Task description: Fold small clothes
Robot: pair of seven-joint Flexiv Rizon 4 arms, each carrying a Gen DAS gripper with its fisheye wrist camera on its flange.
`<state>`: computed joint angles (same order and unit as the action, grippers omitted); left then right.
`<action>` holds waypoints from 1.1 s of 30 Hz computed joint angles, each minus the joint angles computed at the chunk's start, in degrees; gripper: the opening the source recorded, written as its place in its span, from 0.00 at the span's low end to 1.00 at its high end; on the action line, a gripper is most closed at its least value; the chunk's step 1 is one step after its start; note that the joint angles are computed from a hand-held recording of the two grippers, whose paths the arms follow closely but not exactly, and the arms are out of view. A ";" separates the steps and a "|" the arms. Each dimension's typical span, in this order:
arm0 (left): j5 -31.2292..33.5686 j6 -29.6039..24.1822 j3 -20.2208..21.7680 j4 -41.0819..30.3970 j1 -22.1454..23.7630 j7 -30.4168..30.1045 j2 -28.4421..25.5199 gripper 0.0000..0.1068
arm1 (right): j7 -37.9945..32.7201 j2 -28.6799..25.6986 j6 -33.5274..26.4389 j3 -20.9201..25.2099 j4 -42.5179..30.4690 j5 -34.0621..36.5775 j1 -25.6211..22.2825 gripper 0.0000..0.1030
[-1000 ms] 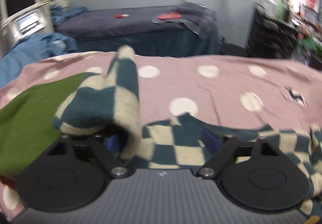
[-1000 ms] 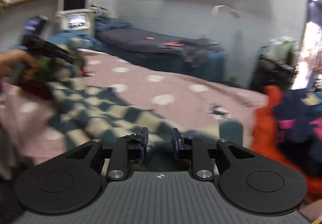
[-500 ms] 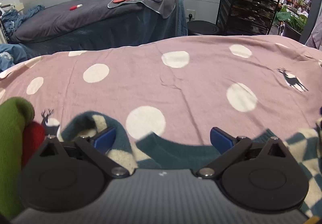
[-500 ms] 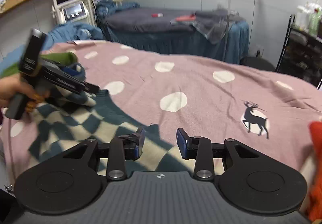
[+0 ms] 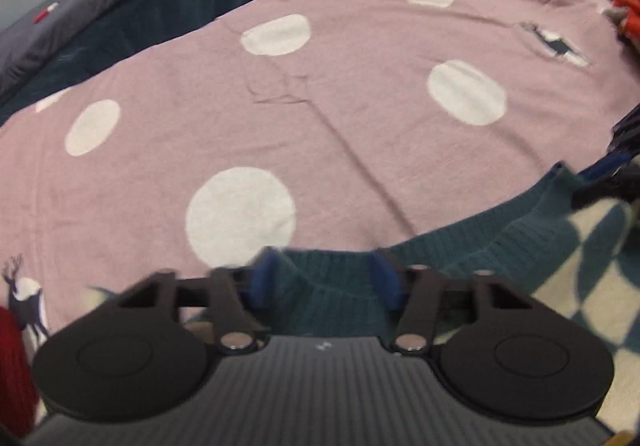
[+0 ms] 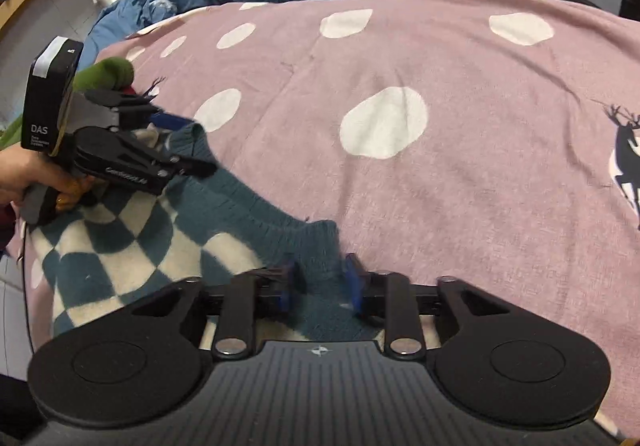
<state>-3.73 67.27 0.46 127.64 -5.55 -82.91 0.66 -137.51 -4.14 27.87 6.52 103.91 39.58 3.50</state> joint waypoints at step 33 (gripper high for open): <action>25.78 -9.60 0.24 17.59 -7.94 -44.06 38.08 0.96 | -16.57 29.60 15.48 -9.88 22.72 15.51 -0.94 0.92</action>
<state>22.05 57.67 0.70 145.23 -13.48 -126.97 38.74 -154.08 25.47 43.35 -3.36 126.63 55.09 2.56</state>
